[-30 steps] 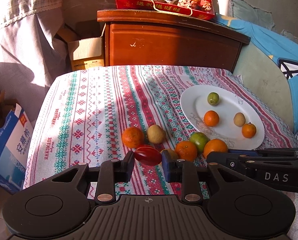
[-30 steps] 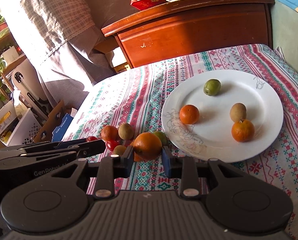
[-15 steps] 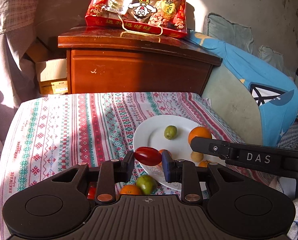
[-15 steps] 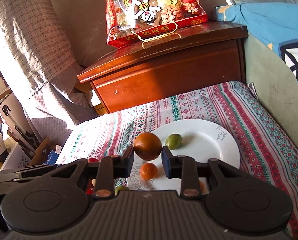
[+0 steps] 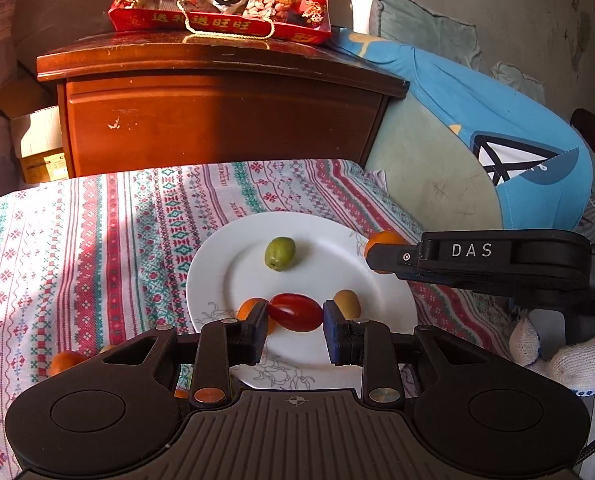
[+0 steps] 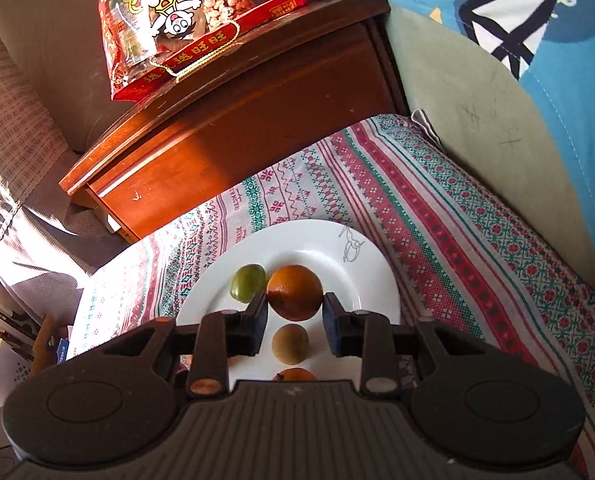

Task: Organize fruits
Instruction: 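Carry the cherry tomato and tangerine over the white plate, then lower both fruits onto the plate and open both grippers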

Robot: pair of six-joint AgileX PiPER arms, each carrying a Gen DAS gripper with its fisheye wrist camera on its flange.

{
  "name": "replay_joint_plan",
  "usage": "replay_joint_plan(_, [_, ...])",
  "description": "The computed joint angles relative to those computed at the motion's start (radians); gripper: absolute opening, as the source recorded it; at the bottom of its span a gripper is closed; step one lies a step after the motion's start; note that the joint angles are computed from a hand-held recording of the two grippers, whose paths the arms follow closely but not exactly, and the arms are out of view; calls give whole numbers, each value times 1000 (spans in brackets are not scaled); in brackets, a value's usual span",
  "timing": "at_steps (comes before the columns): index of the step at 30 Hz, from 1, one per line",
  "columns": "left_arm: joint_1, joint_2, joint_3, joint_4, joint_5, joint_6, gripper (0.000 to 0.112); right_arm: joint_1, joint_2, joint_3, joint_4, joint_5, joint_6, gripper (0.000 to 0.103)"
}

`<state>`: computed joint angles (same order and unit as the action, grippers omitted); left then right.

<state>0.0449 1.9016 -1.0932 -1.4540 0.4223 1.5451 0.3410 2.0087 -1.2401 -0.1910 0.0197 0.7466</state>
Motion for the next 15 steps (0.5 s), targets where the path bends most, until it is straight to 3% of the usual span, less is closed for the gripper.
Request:
replay_joint_plan(4, [-21,19,-6,17,-16,-12,27,-5,17,-11,86,21,-70,30])
replay_joint_plan(15, [-45,58,-32,32,-40,-49,29,2,22,-20,-65,33,85,34])
